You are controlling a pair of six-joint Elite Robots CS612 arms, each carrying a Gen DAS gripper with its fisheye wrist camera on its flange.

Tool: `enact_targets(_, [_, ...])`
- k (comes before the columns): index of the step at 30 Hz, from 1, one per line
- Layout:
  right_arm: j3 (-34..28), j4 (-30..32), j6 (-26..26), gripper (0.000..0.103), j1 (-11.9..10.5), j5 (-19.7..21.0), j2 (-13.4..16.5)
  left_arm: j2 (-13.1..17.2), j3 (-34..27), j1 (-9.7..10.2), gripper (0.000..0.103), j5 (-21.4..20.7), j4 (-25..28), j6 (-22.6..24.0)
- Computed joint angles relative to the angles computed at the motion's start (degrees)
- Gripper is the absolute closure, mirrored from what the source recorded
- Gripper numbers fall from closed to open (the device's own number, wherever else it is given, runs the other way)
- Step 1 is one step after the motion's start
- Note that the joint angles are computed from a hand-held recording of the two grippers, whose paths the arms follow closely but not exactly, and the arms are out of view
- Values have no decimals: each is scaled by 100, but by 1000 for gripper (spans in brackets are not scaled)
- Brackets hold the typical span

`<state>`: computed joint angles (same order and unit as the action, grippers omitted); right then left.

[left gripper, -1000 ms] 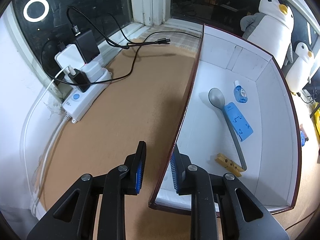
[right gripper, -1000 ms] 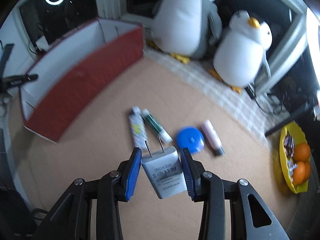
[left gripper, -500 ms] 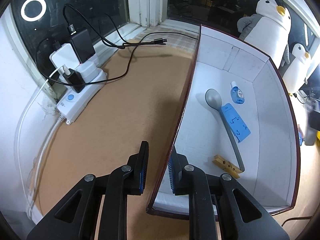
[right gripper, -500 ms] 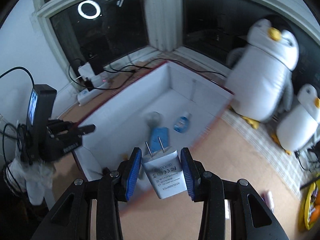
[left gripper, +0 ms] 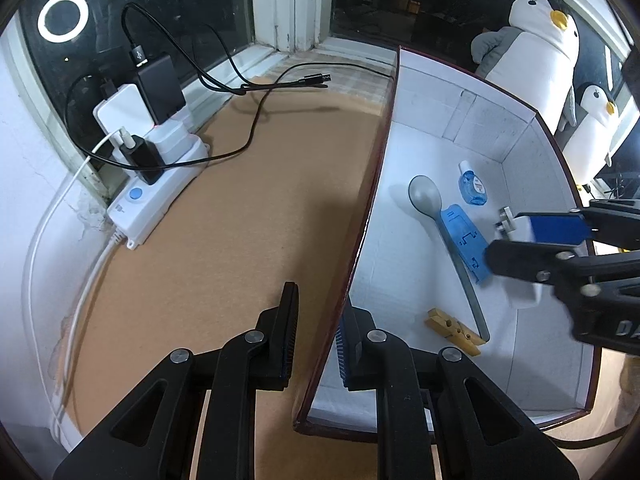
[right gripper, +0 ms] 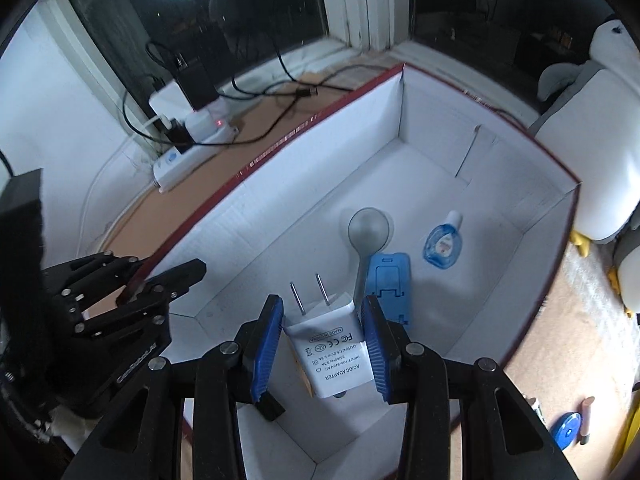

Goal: Organize rigid objects
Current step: 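Carry the white charger into the box and open the right gripper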

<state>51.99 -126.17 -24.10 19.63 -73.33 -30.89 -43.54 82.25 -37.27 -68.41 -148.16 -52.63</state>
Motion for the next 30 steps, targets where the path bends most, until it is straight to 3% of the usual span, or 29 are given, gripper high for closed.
enact_targets(13, [-844, 766, 200, 66, 126, -251, 471, -6, 24, 4, 88, -37, -57, -41])
enact_targets(30, [-870, 669, 210, 66, 125, -173, 476, -15, 29, -1, 88, -20, -18, -62])
